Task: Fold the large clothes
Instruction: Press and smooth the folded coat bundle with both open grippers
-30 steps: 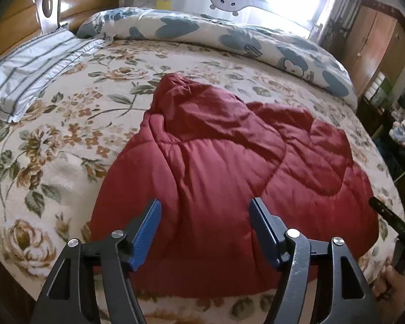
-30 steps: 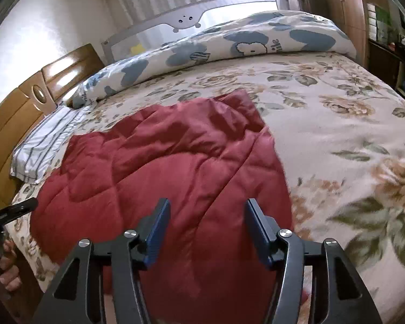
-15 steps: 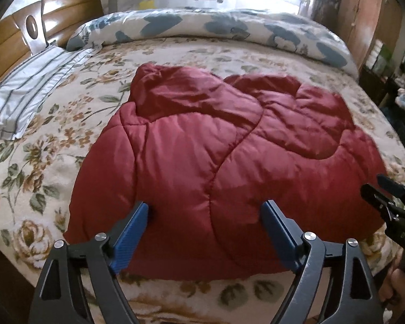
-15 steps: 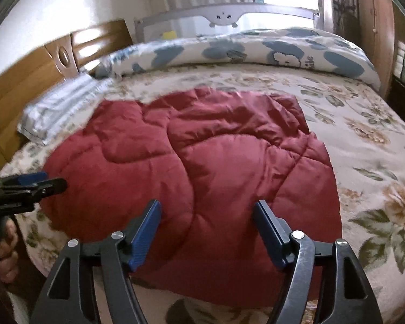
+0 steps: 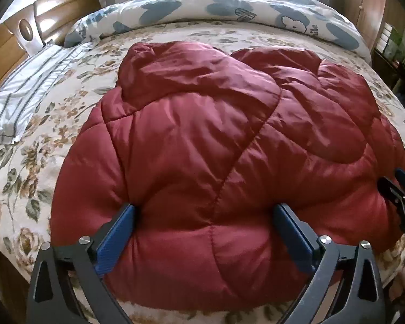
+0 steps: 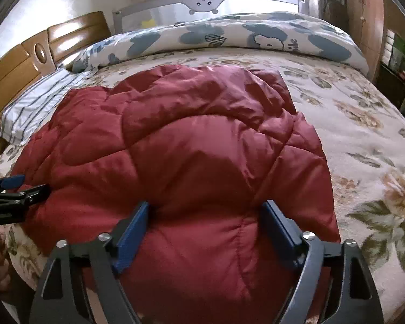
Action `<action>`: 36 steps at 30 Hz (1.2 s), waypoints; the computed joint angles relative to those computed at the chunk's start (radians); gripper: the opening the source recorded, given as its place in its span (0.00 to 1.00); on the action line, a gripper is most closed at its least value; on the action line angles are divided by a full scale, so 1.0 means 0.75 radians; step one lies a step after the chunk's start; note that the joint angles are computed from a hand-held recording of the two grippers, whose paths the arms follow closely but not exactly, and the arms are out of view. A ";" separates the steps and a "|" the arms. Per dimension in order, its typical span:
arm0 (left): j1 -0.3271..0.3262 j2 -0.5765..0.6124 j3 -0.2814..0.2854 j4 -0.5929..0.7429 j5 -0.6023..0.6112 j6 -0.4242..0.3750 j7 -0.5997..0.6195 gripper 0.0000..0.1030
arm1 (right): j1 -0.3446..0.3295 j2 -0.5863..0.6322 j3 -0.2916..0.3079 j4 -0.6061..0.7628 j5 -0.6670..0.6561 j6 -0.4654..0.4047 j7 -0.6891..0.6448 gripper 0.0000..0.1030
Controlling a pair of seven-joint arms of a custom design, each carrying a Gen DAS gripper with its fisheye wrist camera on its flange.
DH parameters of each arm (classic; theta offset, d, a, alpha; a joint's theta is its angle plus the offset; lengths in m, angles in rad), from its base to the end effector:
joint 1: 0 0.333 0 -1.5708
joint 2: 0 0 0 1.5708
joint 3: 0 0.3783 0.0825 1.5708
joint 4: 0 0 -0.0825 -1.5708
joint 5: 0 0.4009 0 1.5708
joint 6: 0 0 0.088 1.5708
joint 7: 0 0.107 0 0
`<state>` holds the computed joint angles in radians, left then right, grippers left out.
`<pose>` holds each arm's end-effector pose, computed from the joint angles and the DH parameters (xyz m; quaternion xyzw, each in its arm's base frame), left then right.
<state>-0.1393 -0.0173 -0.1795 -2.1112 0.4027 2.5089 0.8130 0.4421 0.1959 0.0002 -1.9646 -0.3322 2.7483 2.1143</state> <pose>0.5571 -0.1876 0.5207 -0.7374 0.6269 -0.1586 0.1951 0.5954 0.2965 0.4916 -0.7277 0.6147 -0.1828 0.2433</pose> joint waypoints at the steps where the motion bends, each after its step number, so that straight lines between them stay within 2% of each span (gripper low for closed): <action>1: 0.001 0.005 0.001 0.001 0.001 0.002 0.000 1.00 | 0.004 0.002 -0.003 -0.003 -0.006 0.007 0.015 0.86; 4: -0.001 0.010 -0.001 -0.002 0.034 0.005 -0.026 1.00 | 0.007 0.010 -0.020 -0.010 -0.032 0.032 0.055 0.86; 7: -0.004 0.007 -0.003 -0.013 0.062 0.005 -0.058 1.00 | -0.028 0.015 0.008 -0.018 0.080 0.055 -0.012 0.87; 10: -0.003 0.007 -0.001 -0.001 0.047 -0.010 -0.059 1.00 | -0.024 0.013 0.005 -0.023 0.110 0.060 -0.032 0.87; 17: 0.010 -0.053 0.002 -0.022 0.051 0.065 -0.104 0.97 | -0.028 0.015 0.004 -0.032 0.175 0.084 -0.083 0.87; 20: 0.022 -0.010 0.005 0.024 0.086 0.033 -0.127 0.99 | -0.025 0.016 0.000 -0.032 0.184 0.086 -0.090 0.87; 24: 0.041 0.122 0.032 0.110 0.025 0.012 -0.074 1.00 | -0.035 0.014 0.012 -0.023 0.226 0.074 -0.128 0.87; 27: 0.042 0.162 0.039 0.145 0.001 -0.005 -0.064 1.00 | -0.032 0.002 0.014 0.004 0.242 0.021 -0.132 0.87; 31: 0.033 0.165 0.048 0.134 0.055 0.013 -0.118 1.00 | -0.051 -0.016 0.058 0.024 0.326 0.074 -0.204 0.87; 34: 0.024 0.166 0.047 0.141 0.080 0.004 -0.153 1.00 | -0.045 0.055 0.073 0.135 0.362 0.008 -0.278 0.87; 36: 0.023 0.159 0.043 0.136 0.075 0.005 -0.150 1.00 | -0.010 0.117 0.033 0.223 0.313 -0.057 -0.246 0.87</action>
<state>-0.1221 0.1017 -0.1469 -2.0090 0.4589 2.5126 0.7002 0.4345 0.2835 0.0252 -1.7973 -0.0978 2.7052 1.9296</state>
